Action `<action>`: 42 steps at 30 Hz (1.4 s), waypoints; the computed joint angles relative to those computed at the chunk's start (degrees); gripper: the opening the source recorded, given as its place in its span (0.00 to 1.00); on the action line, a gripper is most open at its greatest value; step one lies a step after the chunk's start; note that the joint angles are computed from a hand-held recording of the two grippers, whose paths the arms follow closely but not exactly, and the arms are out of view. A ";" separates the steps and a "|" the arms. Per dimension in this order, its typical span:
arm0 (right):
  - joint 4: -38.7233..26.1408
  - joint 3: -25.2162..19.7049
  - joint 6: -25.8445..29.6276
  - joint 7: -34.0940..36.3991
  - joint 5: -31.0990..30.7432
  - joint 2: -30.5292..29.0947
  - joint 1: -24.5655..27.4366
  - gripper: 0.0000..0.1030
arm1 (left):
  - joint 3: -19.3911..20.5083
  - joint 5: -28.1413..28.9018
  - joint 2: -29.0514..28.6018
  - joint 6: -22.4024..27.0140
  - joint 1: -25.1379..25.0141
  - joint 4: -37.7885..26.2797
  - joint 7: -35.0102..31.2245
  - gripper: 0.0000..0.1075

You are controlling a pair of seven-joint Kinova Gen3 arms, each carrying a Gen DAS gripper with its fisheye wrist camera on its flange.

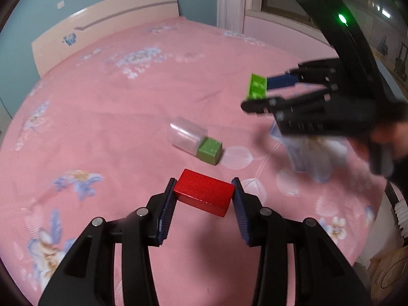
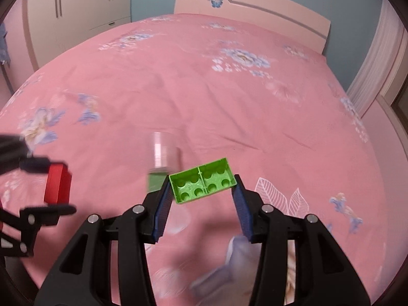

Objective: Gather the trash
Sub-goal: 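Carry the red block and green Lego brick with both tools over the bin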

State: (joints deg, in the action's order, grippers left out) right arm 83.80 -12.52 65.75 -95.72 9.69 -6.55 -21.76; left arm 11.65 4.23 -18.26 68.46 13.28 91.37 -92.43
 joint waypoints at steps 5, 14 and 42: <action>-5.66 -4.10 6.75 -3.20 1.72 -3.81 -1.55 0.46 | 2.92 -2.99 -3.86 7.82 -0.87 -7.58 2.27 0.42; -20.39 -18.91 22.43 -9.61 10.91 -7.35 -2.00 0.46 | 6.64 -5.41 -7.61 21.17 -5.62 -21.50 4.75 0.42; -51.62 -48.71 44.26 -1.36 1.85 -17.19 28.92 0.46 | 4.62 3.09 -15.16 45.78 -23.37 -49.54 -3.28 0.42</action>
